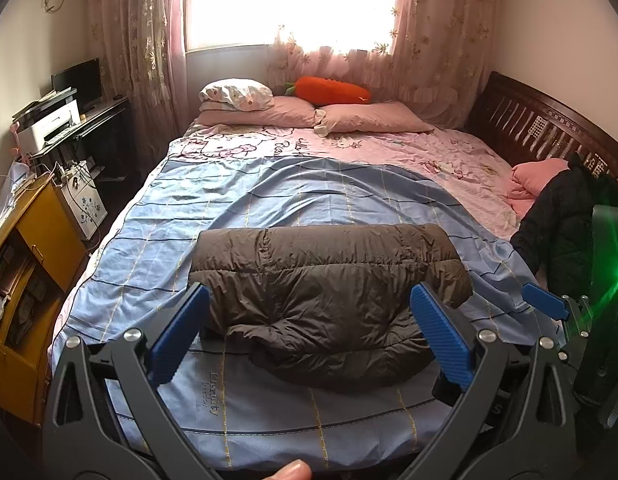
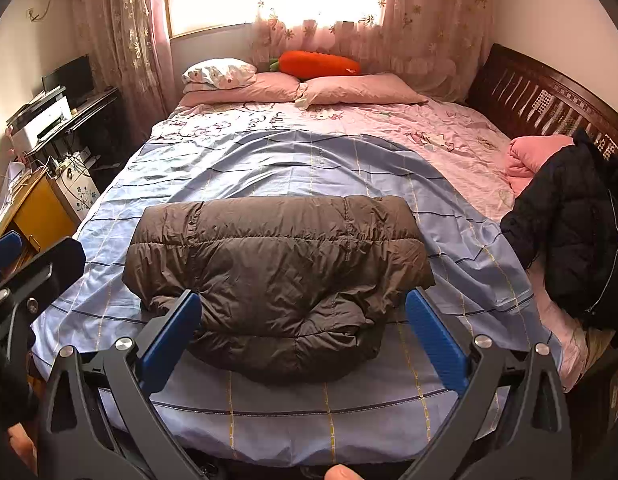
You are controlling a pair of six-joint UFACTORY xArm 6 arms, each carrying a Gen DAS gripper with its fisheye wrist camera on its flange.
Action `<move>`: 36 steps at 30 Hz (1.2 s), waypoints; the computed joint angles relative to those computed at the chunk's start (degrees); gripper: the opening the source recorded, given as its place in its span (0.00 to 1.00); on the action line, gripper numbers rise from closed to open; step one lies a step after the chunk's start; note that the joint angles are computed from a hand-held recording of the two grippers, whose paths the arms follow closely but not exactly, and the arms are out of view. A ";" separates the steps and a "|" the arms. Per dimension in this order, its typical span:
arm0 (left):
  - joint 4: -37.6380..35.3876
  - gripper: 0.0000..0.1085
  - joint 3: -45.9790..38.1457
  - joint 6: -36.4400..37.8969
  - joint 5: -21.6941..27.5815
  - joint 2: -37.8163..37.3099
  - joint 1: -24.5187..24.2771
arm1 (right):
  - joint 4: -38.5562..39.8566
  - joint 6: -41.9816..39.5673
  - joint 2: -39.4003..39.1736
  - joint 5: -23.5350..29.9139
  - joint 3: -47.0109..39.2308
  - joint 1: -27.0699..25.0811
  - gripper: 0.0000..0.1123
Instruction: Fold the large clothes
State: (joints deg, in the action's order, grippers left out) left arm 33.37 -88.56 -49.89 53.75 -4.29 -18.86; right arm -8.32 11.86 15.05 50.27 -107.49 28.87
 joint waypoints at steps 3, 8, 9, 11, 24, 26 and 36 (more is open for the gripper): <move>0.03 0.93 -0.07 -0.16 0.11 0.05 -0.09 | -0.13 0.21 -0.07 -0.02 0.08 0.08 0.90; 0.22 0.93 -0.10 -0.28 0.16 0.10 -0.19 | -0.08 0.07 -0.06 -0.05 0.05 0.02 0.90; 0.22 0.93 -0.10 -0.28 0.16 0.10 -0.19 | -0.18 0.17 -0.06 -0.09 0.14 0.05 0.90; 0.19 0.93 -0.16 -0.23 0.26 0.16 -0.21 | -0.10 0.12 -0.07 0.04 0.06 0.01 0.90; 0.57 0.93 0.15 -0.89 0.21 0.21 -0.45 | -0.79 0.71 -0.35 0.17 0.18 0.29 0.90; 0.52 0.93 0.28 -0.95 0.13 0.12 -0.49 | -0.65 0.71 -0.34 0.29 0.06 0.22 0.90; 0.31 0.93 0.36 -0.59 0.28 0.28 -0.58 | -0.83 0.81 -0.67 0.02 0.73 0.23 0.90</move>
State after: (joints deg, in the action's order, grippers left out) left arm 33.68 -88.21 -50.48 54.03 -4.02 -19.43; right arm -9.16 12.67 14.38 50.29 -106.76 29.10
